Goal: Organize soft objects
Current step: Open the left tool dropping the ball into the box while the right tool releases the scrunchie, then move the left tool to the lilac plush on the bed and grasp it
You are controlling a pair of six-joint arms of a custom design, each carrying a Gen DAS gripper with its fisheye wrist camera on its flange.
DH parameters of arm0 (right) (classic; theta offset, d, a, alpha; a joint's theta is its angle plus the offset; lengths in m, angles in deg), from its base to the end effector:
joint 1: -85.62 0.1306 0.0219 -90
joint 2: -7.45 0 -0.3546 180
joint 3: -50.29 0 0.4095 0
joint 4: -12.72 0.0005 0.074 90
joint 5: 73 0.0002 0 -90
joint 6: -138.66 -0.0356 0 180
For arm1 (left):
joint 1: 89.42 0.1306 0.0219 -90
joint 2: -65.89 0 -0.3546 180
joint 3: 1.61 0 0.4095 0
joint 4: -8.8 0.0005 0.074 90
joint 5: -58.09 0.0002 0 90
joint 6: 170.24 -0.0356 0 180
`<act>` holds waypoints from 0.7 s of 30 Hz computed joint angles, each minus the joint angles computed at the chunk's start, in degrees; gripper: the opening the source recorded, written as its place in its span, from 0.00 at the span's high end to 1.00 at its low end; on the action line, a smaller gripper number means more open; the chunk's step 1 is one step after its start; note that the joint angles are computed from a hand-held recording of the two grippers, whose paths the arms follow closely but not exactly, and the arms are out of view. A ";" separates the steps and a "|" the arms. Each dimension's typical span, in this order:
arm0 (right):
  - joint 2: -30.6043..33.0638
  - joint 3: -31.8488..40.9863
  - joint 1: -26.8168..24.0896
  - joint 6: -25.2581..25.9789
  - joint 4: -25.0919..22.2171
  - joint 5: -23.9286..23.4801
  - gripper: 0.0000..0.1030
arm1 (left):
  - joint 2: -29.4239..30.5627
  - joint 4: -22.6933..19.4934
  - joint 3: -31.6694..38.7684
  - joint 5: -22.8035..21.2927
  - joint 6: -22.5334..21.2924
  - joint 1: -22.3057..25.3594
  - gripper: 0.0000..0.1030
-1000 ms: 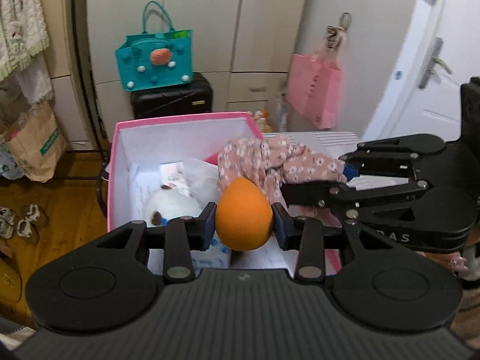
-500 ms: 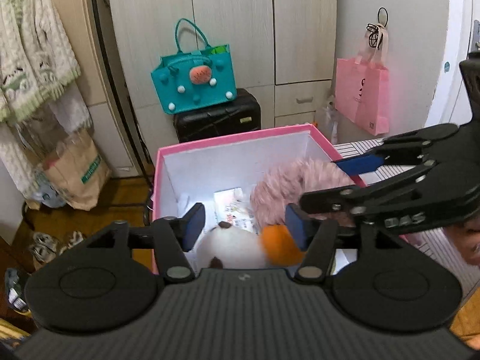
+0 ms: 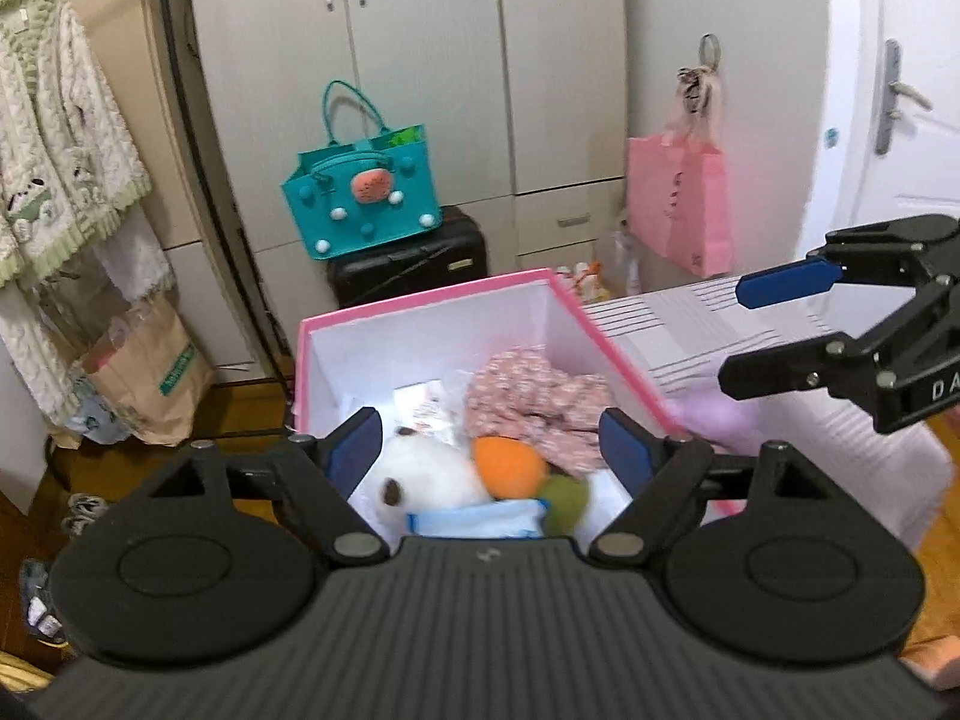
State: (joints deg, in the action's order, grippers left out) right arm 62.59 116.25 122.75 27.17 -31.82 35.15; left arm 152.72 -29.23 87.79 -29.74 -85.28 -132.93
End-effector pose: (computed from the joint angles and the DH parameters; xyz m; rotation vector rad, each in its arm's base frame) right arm 0.2550 0.1785 0.4384 -0.1095 2.1348 0.2610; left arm 0.3617 -0.3459 0.4393 0.9326 2.0152 -0.4168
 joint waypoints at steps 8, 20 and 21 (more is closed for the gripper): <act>-9.42 -3.24 6.97 -1.24 -7.15 8.15 0.24 | -2.48 -2.59 -0.60 5.47 0.71 -3.69 0.20; -16.08 -9.95 12.22 -3.61 -14.06 15.70 0.14 | -1.43 4.84 -3.18 1.51 0.62 -12.71 0.20; -16.05 -10.56 11.88 -3.48 -14.34 16.18 0.14 | -0.66 5.67 -2.97 1.08 0.57 -13.33 0.20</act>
